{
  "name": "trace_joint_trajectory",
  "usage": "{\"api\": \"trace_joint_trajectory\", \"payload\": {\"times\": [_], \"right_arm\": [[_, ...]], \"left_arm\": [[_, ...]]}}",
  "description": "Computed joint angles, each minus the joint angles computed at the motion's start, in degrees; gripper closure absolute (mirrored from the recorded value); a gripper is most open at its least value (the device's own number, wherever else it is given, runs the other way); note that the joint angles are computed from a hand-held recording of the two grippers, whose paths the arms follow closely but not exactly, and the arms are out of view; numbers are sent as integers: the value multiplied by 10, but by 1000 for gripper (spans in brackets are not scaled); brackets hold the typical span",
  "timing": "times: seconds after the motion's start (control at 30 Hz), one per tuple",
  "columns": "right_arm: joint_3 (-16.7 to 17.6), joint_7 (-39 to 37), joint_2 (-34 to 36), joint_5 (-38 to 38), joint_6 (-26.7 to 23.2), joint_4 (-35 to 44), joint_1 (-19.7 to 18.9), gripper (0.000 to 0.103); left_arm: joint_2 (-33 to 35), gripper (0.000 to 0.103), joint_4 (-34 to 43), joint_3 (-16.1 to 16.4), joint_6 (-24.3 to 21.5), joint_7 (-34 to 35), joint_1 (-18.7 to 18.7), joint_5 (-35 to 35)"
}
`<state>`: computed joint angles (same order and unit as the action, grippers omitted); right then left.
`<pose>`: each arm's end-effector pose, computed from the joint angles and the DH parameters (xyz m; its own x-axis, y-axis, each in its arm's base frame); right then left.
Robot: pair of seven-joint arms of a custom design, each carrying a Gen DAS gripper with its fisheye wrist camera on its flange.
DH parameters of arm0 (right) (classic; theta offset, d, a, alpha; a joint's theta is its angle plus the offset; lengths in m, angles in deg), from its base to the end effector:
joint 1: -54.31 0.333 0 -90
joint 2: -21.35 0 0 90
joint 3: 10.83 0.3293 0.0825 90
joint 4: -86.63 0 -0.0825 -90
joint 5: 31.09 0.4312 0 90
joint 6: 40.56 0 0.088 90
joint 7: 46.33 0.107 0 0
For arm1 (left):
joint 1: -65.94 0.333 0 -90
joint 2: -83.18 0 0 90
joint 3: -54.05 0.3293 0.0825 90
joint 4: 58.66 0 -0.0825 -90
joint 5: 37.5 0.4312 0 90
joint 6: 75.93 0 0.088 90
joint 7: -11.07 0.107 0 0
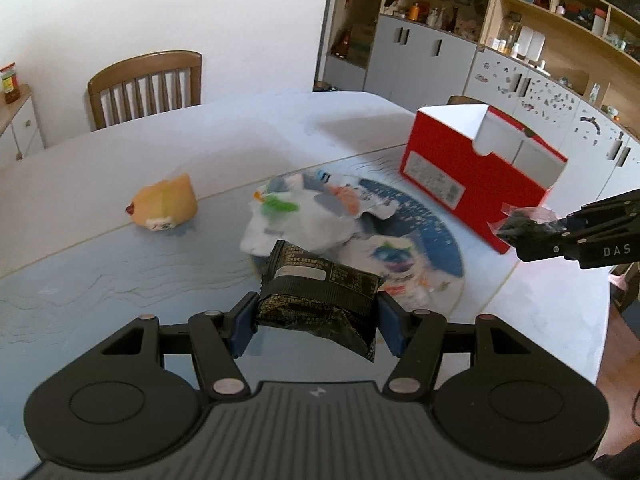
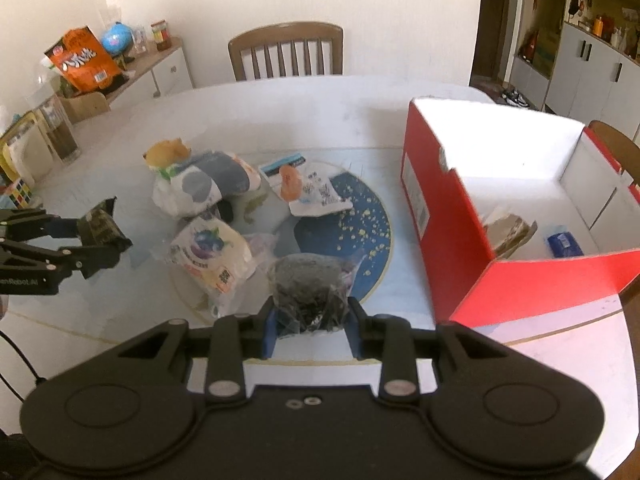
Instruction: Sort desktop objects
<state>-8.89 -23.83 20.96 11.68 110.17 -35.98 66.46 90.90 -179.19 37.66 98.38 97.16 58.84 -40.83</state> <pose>0.5995 0.1334 0.4452 0.7438 -0.6672 0.0400 -0.4947 -0.5899 -0.6382 0.6030 -0.2511 0.4384 -0.3156 -0.9396 0.1325 -0.6894 0.1311 -0.7124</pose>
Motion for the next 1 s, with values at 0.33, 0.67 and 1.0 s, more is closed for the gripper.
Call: {"api": "trace_joint_trajectory", "payload": {"times": [0.33, 0.67, 1.0], "right_arm": [[-15, -17, -12, 27, -60, 31, -15, 70], [-22, -27, 3, 21, -100, 77, -34, 70], [-24, -54, 40, 23, -151, 144, -60, 70]], "left_arm": [[-2, 42, 32, -12, -21, 34, -12, -29], [6, 42, 67, 0, -36, 3, -39, 11], [38, 42, 131, 18, -58, -72, -69, 101]]}}
